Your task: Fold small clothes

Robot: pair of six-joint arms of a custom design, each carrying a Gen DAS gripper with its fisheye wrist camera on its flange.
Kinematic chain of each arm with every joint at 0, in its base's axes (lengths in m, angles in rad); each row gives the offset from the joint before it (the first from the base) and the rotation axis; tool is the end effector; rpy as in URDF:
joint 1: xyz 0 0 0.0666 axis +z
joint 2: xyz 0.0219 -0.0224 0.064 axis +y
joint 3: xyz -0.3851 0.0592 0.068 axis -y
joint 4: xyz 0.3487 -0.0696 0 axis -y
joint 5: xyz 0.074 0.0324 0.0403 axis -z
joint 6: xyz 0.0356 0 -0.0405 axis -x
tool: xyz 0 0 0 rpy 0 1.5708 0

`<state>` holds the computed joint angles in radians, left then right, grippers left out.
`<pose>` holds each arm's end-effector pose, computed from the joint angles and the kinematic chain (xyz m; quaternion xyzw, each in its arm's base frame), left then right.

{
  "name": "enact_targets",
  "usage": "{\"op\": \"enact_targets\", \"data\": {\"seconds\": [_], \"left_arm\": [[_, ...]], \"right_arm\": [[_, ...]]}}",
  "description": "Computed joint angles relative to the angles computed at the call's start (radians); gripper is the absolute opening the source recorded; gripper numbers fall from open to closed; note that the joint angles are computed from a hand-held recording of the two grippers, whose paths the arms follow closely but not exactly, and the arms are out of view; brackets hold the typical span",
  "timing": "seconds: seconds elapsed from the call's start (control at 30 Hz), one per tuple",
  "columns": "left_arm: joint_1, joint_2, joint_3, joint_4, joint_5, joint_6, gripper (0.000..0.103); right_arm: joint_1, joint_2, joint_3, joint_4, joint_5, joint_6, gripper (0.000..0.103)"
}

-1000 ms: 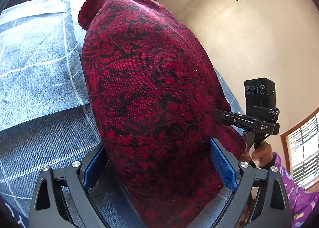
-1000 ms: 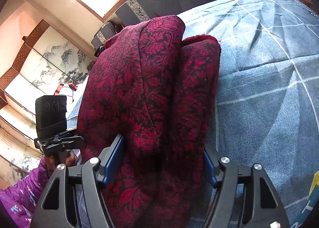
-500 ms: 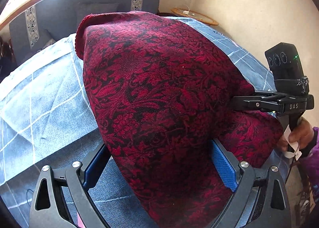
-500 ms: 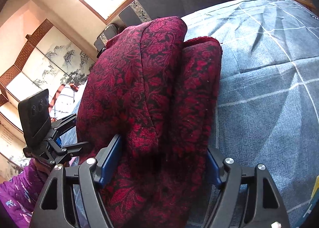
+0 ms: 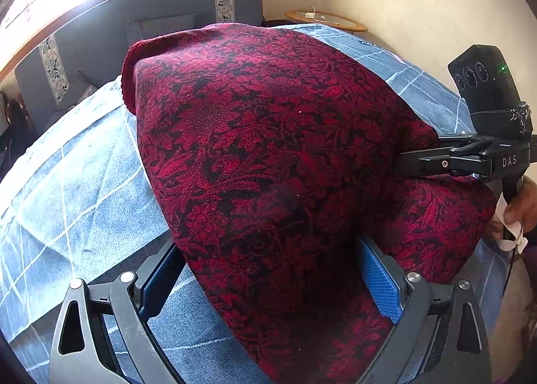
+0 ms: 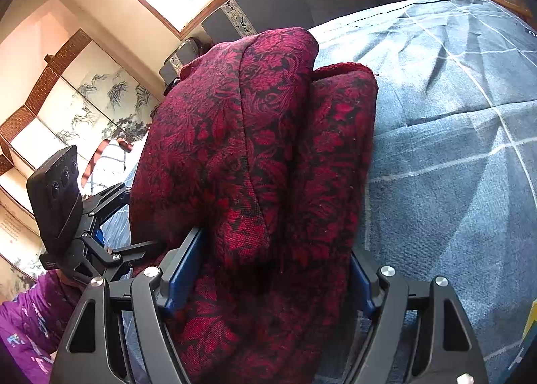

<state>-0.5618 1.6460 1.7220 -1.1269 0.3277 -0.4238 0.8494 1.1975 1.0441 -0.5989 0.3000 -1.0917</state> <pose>0.4335 -0.2869 0.4424 0.4880 0.8202 -0.1747 0.2421 0.2513 0.2692 0.3867 0.1687 0.8933 0.2472 0.3354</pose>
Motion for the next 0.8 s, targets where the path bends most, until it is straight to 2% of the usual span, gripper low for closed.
{"op": "enact_targets", "data": {"seconds": [0.1,0.23,0.33,0.5,0.63,0.67,0.8], "left_arm": [[0.013,0.022,0.025,-0.027,0.034,-0.01,0.097],[0.046,0.067,0.085,-0.091,0.123,-0.02,0.096],[0.076,0.107,0.133,-0.14,0.211,0.005,0.093],[0.133,0.181,0.219,-0.223,0.387,0.051,0.093],[0.156,0.23,0.272,-0.271,0.463,0.091,0.093],[0.158,0.235,0.275,-0.277,0.463,0.093,0.093],[0.149,0.23,0.262,-0.272,0.44,0.096,0.093]], "right_arm": [[0.006,0.008,0.009,-0.005,0.008,0.002,0.077],[0.019,0.016,0.013,-0.004,0.024,0.002,0.079],[0.033,0.023,0.018,-0.004,0.036,-0.004,0.082],[0.055,0.031,0.021,0.004,0.052,-0.015,0.085],[0.063,0.03,0.016,0.01,0.061,-0.028,0.086],[0.07,0.025,0.02,-0.013,0.09,-0.048,0.086],[0.13,-0.04,0.043,-0.094,0.346,-0.074,0.085]]}}
